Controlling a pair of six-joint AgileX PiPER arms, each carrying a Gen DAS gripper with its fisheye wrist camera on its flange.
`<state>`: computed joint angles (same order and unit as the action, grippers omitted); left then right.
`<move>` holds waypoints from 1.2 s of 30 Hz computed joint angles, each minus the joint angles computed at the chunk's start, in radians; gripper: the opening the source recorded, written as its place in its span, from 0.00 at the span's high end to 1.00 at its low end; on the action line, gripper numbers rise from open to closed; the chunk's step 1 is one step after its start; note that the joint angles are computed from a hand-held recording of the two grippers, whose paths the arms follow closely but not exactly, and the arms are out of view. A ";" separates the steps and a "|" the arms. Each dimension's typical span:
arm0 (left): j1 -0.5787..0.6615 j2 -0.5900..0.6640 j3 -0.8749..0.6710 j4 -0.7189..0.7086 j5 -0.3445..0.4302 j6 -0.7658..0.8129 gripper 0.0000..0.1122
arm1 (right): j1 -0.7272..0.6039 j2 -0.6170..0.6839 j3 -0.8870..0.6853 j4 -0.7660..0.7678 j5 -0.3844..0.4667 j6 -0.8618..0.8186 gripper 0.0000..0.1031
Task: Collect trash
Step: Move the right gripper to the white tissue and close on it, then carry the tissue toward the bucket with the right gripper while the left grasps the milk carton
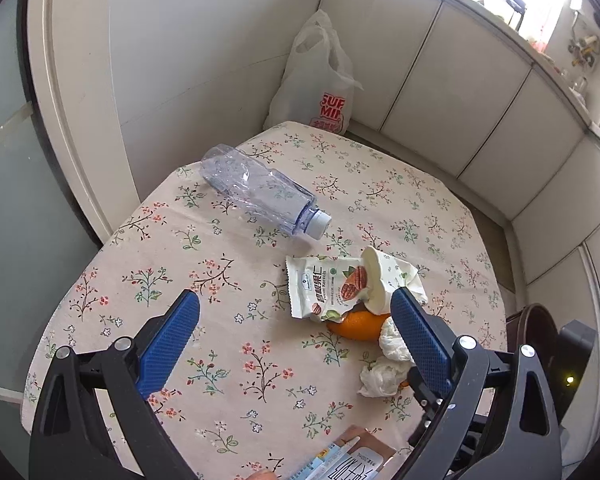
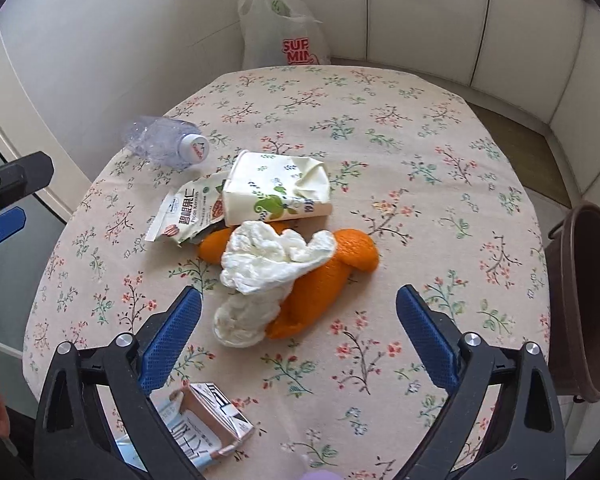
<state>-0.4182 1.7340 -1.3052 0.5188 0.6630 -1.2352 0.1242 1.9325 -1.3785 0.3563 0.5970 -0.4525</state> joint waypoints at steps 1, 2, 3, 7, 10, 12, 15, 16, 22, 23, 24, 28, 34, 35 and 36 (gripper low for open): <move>0.013 -0.005 0.005 -0.017 -0.015 0.008 0.17 | 0.016 0.014 -0.016 -0.020 -0.001 0.026 0.20; 0.025 -0.011 0.015 -0.029 -0.032 0.014 0.17 | 0.021 0.026 -0.031 -0.025 0.004 0.038 0.25; 0.031 -0.016 0.022 -0.037 -0.044 0.018 0.17 | 0.022 0.043 -0.051 -0.021 0.013 0.051 0.31; 0.028 -0.007 0.019 -0.016 -0.042 0.016 0.17 | -0.017 0.130 -0.153 0.100 0.091 0.035 0.55; 0.033 0.011 0.009 -0.042 -0.042 0.058 0.17 | -0.054 0.161 -0.184 0.219 0.126 -0.027 0.74; 0.047 0.022 0.005 -0.094 -0.050 0.108 0.17 | -0.077 0.164 -0.186 0.280 0.136 -0.067 0.85; 0.074 0.042 -0.002 -0.197 -0.065 0.188 0.17 | -0.097 0.161 -0.193 0.309 0.154 -0.097 0.87; 0.083 0.049 -0.004 -0.232 -0.070 0.212 0.17 | -0.104 0.155 -0.188 0.324 0.156 -0.109 0.87; 0.089 0.096 -0.032 -0.300 -0.082 0.268 0.17 | -0.129 0.096 -0.145 0.380 0.147 -0.189 0.89; 0.085 0.103 -0.043 -0.303 -0.076 0.276 0.17 | -0.133 0.084 -0.135 0.383 0.141 -0.198 0.89; 0.080 0.114 -0.066 -0.323 -0.052 0.308 0.17 | -0.138 0.070 -0.124 0.382 0.133 -0.208 0.90; 0.023 0.137 -0.139 -0.375 0.069 0.455 0.17 | -0.172 0.020 -0.088 0.367 0.108 -0.262 0.90; -0.044 0.209 -0.185 -0.536 0.248 0.728 0.17 | -0.269 -0.011 -0.058 0.355 0.122 -0.336 0.90; -0.060 0.217 -0.186 -0.536 0.261 0.744 0.17 | -0.282 -0.018 -0.052 0.359 0.125 -0.347 0.90; -0.079 0.226 -0.190 -0.527 0.277 0.757 0.17 | -0.301 -0.026 -0.044 0.365 0.132 -0.363 0.90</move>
<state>-0.4969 1.9605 -1.4950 -0.0078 0.9395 -0.4786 -0.1768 1.9063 -1.4226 0.7211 0.7292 -0.8153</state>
